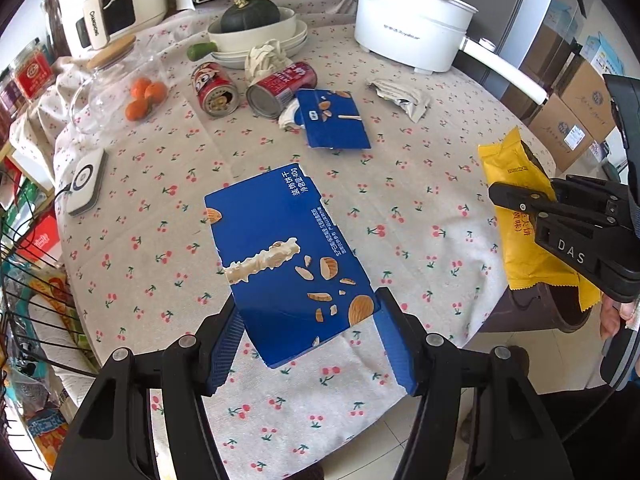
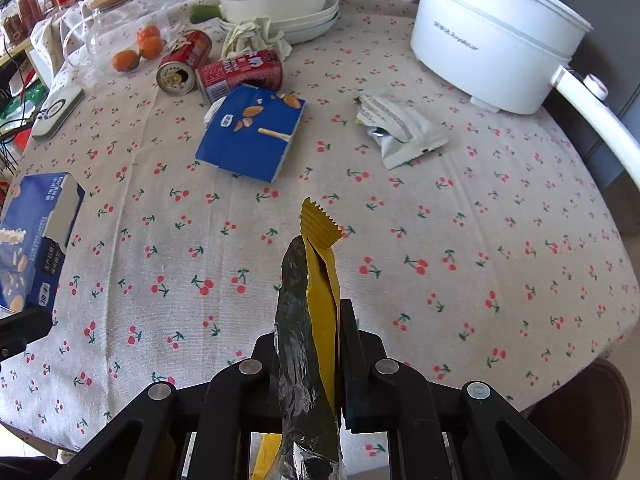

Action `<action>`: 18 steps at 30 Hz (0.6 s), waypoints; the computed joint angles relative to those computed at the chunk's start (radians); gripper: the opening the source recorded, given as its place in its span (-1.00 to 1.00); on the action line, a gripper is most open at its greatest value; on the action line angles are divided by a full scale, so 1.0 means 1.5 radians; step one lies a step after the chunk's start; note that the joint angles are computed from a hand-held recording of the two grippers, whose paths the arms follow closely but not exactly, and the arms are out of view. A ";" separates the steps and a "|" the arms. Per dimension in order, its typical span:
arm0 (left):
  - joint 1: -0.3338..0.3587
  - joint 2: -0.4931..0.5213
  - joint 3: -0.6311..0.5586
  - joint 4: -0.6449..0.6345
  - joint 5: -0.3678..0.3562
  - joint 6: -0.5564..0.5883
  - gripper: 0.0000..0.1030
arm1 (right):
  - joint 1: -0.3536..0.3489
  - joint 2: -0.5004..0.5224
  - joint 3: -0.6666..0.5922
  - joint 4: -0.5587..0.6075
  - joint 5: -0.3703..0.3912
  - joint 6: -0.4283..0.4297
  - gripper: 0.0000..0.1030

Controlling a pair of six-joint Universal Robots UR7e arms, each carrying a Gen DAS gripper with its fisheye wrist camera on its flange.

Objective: Collect trash
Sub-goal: 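Lift the yellow snack bag with the right tool toward the brown bin, then drop the blue box from the left tool into the bin while the right tool drops the bag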

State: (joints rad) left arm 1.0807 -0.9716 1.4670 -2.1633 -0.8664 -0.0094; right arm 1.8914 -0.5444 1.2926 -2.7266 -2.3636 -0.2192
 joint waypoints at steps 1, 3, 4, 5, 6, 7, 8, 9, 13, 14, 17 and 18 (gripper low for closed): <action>-0.003 0.004 -0.001 -0.001 -0.003 0.000 0.28 | -0.002 -0.009 0.012 -0.012 0.002 -0.003 -0.75; -0.009 0.014 -0.003 -0.003 -0.006 0.000 0.28 | -0.008 -0.028 0.039 -0.040 0.006 -0.008 -0.75; -0.013 0.019 -0.004 -0.005 -0.007 0.000 0.28 | -0.012 -0.037 0.053 -0.052 0.008 -0.008 -0.75; -0.016 0.025 -0.007 -0.006 -0.010 0.000 0.28 | -0.017 -0.047 0.064 -0.054 0.012 -0.001 -0.75; -0.019 0.029 -0.007 -0.008 -0.013 0.000 0.28 | -0.021 -0.058 0.072 -0.047 0.013 0.013 -0.75; -0.022 0.034 -0.008 -0.011 -0.015 0.000 0.28 | -0.025 -0.068 0.081 -0.044 0.015 0.024 -0.75; -0.026 0.038 -0.008 -0.014 -0.019 0.000 0.28 | -0.028 -0.078 0.092 -0.051 0.016 0.026 -0.75; -0.029 0.041 -0.008 -0.019 -0.023 0.002 0.28 | -0.030 -0.089 0.104 -0.061 0.015 0.025 -0.75; -0.043 0.057 -0.006 -0.039 -0.034 0.012 0.28 | -0.040 -0.137 0.155 -0.086 0.013 0.035 -0.75; -0.046 0.062 -0.007 -0.043 -0.036 0.015 0.28 | -0.043 -0.151 0.169 -0.093 0.013 0.038 -0.75; -0.057 0.076 -0.006 -0.051 -0.047 0.024 0.28 | -0.055 -0.192 0.215 -0.120 0.011 0.045 -0.75; -0.061 0.080 -0.004 -0.055 -0.051 0.028 0.28 | -0.059 -0.206 0.231 -0.129 0.010 0.048 -0.75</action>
